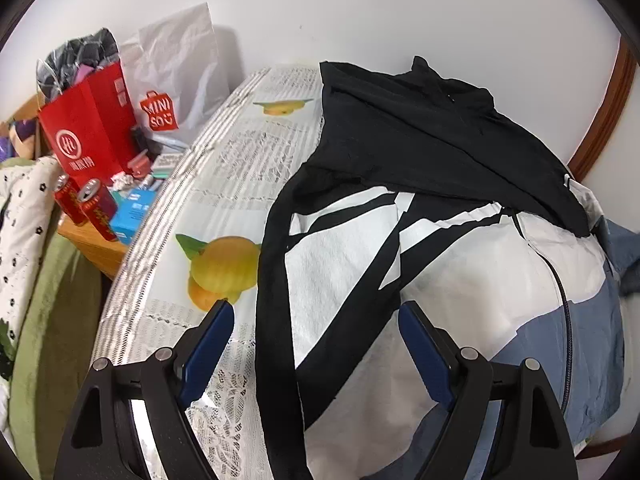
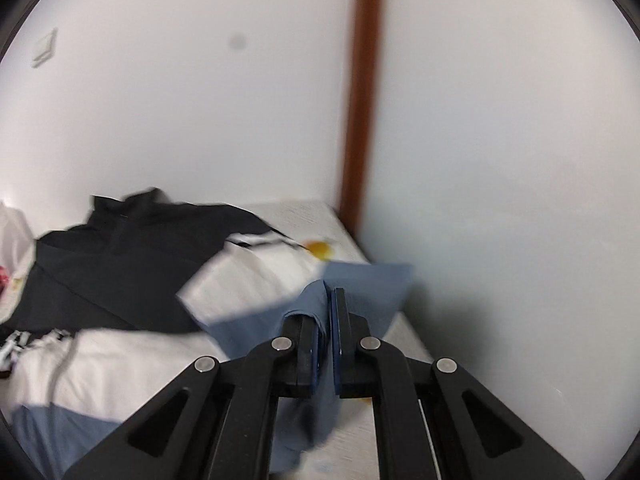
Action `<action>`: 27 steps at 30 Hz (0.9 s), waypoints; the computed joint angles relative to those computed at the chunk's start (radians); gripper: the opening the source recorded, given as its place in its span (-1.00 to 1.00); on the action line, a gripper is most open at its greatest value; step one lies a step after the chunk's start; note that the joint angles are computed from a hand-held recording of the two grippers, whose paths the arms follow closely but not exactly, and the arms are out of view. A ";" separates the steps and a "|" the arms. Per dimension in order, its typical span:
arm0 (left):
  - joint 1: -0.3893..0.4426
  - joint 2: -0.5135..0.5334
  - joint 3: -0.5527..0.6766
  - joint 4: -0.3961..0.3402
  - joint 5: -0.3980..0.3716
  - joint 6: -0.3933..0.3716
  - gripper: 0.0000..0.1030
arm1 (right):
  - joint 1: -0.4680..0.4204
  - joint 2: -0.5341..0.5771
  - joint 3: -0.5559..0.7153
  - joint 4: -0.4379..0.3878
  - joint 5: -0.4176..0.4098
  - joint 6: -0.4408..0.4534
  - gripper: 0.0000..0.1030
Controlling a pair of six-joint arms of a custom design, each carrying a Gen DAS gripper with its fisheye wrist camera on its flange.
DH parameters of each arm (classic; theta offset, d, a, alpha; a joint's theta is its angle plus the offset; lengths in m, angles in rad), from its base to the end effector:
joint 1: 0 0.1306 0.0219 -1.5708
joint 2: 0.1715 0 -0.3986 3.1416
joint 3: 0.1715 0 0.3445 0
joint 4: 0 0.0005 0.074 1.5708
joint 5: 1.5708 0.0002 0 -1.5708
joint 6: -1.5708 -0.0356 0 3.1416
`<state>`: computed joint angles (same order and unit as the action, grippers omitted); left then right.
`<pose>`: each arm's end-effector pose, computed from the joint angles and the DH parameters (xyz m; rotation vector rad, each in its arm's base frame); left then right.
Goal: Fold large clothes
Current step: 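Grasp the blue-grey sleeve cuff with the right tool and lift it, then lay the blue-grey sleeve across the jacket chest and open the right tool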
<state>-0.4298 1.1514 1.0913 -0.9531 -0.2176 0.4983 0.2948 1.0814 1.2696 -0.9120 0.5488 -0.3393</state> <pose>0.2988 -0.1290 0.4039 -0.1668 2.5436 -0.0776 0.3058 0.0729 0.5044 0.3231 2.1603 -0.2751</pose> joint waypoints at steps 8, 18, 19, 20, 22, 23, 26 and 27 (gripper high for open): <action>0.062 -0.019 -0.034 0.050 0.065 -0.066 0.62 | 0.205 0.264 0.251 0.065 -0.028 0.025 -0.90; 0.118 -0.030 -0.064 0.072 0.117 -0.093 0.62 | 0.367 0.573 0.527 0.060 -0.139 0.084 -0.88; 0.123 -0.029 -0.064 0.071 0.124 -0.091 0.62 | 0.376 0.606 0.551 0.048 -0.153 0.083 -0.88; 0.127 -0.026 -0.064 0.068 0.133 -0.088 0.62 | 0.384 0.632 0.569 0.033 -0.159 0.083 -0.88; 0.135 -0.023 -0.062 0.061 0.148 -0.090 0.62 | 0.382 0.660 0.558 0.030 -0.167 0.089 -0.87; 0.135 -0.022 -0.061 0.057 0.150 -0.091 0.62 | 0.386 0.678 0.562 0.011 -0.163 0.079 -0.86; 0.127 -0.023 -0.056 0.046 0.143 -0.106 0.62 | 0.362 0.686 0.540 -0.019 -0.200 0.036 -0.35; 0.123 -0.021 -0.052 0.042 0.139 -0.112 0.62 | 0.355 0.680 0.527 -0.023 -0.208 0.018 0.22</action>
